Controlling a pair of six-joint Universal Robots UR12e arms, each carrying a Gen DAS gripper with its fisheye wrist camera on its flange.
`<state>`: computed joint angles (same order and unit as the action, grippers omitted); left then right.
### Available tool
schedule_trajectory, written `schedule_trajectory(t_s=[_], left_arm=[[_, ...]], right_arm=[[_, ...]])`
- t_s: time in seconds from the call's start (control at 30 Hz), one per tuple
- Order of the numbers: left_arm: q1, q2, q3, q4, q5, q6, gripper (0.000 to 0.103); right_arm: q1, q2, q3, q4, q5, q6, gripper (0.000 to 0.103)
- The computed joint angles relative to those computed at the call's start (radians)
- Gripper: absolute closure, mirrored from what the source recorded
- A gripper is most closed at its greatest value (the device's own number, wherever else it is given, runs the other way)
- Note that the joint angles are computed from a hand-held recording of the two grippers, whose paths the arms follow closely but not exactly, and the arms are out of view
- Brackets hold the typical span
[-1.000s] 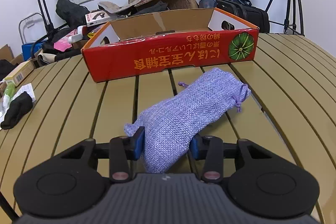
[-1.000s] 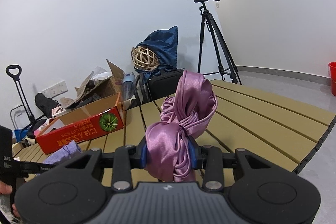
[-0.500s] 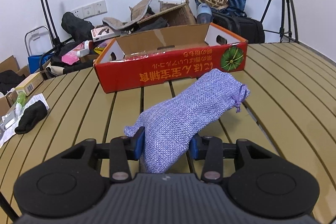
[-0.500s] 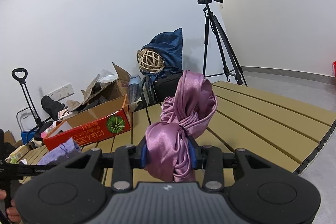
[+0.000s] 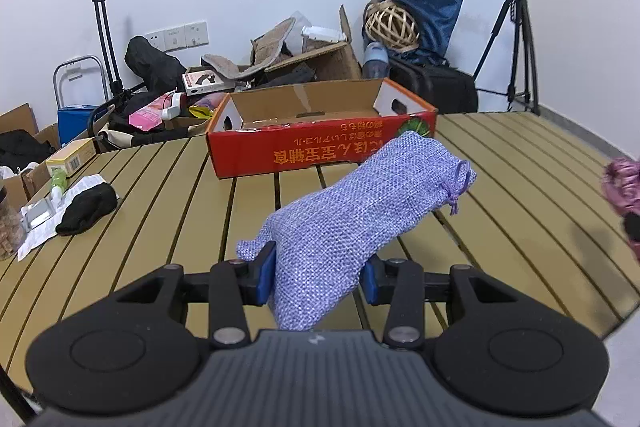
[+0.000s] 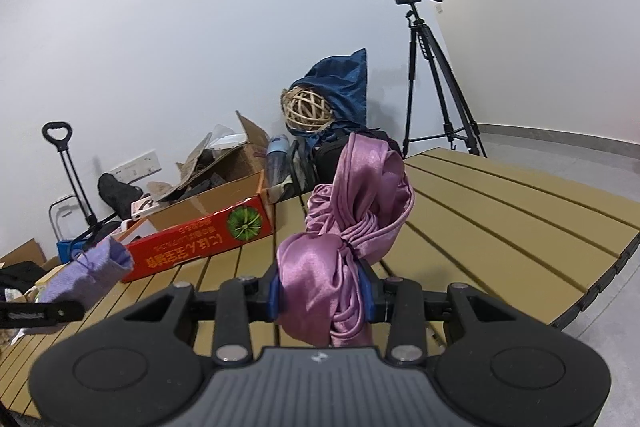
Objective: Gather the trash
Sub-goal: 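Close the left tool on the lavender drawstring pouch and lift it, then carry the lavender pouch and pink bow down toward the black bin with both tools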
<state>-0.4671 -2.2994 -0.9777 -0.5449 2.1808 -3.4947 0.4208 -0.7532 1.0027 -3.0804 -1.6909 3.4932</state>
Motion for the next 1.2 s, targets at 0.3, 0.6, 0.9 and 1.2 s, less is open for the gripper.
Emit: schedule_trajectory(t_s=[0.3, 0.6, 0.9, 1.2], left_arm=[[-0.022, 0.117, -0.191, 0.122, -0.020, -0.005, 0.062], [-0.040, 0.218, -0.376, 0.197, -0.037, -0.051, 0.062], [-0.052, 0.295, -0.530, 0.259, -0.032, -0.093, 0.062], [-0.058, 0.329, -0.613, 0.254, -0.041, -0.133, 0.062]], right_arm=[[0.023, -0.033, 0.077, -0.066, 0.003, -0.070, 0.067], [0.048, -0.092, 0.202, -0.106, 0.038, -0.147, 0.067], [0.069, -0.154, 0.329, -0.143, 0.057, -0.203, 0.067], [0.087, -0.198, 0.402, -0.042, 0.095, -0.253, 0.067]])
